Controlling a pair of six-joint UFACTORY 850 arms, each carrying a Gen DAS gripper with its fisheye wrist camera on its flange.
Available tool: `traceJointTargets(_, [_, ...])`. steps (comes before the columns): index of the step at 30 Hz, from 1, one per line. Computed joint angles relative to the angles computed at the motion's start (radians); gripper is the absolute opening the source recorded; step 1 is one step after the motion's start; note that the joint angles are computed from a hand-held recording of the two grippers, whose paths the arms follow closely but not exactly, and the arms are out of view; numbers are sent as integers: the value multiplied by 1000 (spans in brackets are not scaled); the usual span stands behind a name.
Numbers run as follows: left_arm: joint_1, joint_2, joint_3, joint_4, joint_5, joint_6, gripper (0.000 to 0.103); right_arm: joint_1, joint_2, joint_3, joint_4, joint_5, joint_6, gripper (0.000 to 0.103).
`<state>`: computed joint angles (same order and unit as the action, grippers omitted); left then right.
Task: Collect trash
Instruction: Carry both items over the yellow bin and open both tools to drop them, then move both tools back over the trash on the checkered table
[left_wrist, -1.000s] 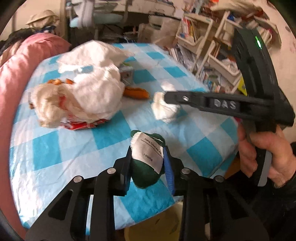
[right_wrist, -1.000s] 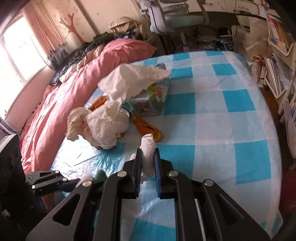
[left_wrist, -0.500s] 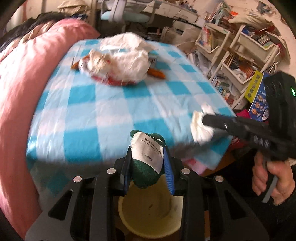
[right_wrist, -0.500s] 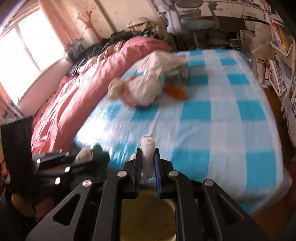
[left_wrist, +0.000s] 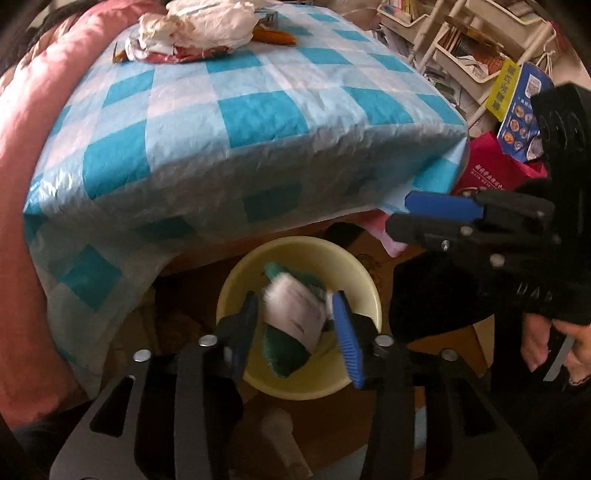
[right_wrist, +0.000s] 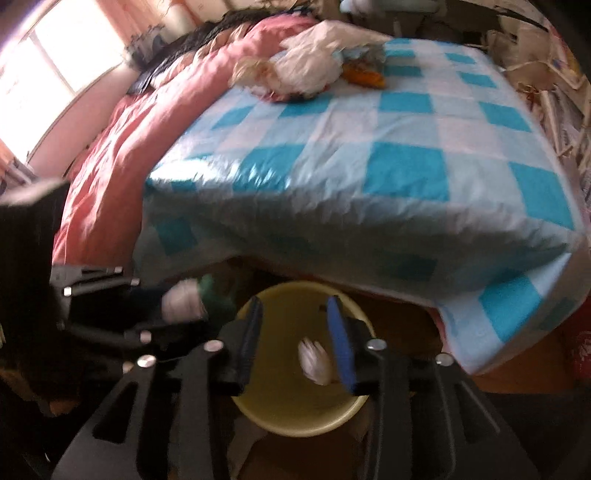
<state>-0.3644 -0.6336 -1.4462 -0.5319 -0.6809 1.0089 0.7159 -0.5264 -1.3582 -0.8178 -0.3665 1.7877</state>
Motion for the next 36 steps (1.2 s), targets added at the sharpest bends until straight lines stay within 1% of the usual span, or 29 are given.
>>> traceJointTargets(3, [4, 17, 19, -27, 50, 9, 49, 7, 6, 14, -73, -10, 90, 41])
traceJointTargets(4, [6, 27, 27, -53, 75, 27, 50, 11, 10, 20, -113, -16, 133, 41])
traceJointTargets(5, [6, 35, 34, -73, 97, 41, 54, 13, 17, 27, -166, -26, 187, 42])
traceJointTargets(6, [6, 57, 61, -126, 157, 90, 59, 23, 21, 31, -212, -49, 235, 47])
traceJointTargets(7, [5, 70, 75, -162, 195, 124, 61, 29, 23, 30, -251, -82, 268, 48])
traceJointTargets(9, [3, 91, 99, -241, 260, 198, 68, 40, 21, 22, -284, -127, 294, 53])
traceJointTargets(11, [5, 102, 109, -299, 298, 245, 69, 46, 25, 23, -326, -162, 333, 56])
traceJointTargets(12, [6, 103, 107, -319, 309, 255, 70, 48, 24, 21, -336, -174, 344, 59])
traceJointTargets(14, [9, 105, 105, -344, 330, 264, 71, 53, 25, 23, -364, -205, 376, 61])
traceJointTargets(18, [17, 105, 96, -385, 362, 275, 73, 54, 24, 22, -384, -231, 400, 62])
traceJointTargets(24, [13, 94, 85, -435, 386, 292, 76, 58, 16, 8, -399, -269, 405, 63])
traceJointTargets(29, [11, 95, 86, -500, 399, 352, 78, 66, 6, -9, -418, -307, 394, 64])
traceJointTargets(31, [10, 96, 85, -556, 404, 402, 78, 67, 4, -17, -429, -323, 388, 64])
traceJointTargets(33, [10, 89, 70, -614, 402, 443, 79, 67, 1, -28, -452, -352, 382, 66])
traceJointTargets(36, [9, 72, 36, -662, 396, 460, 79, 60, -1, -48, -484, -378, 357, 66])
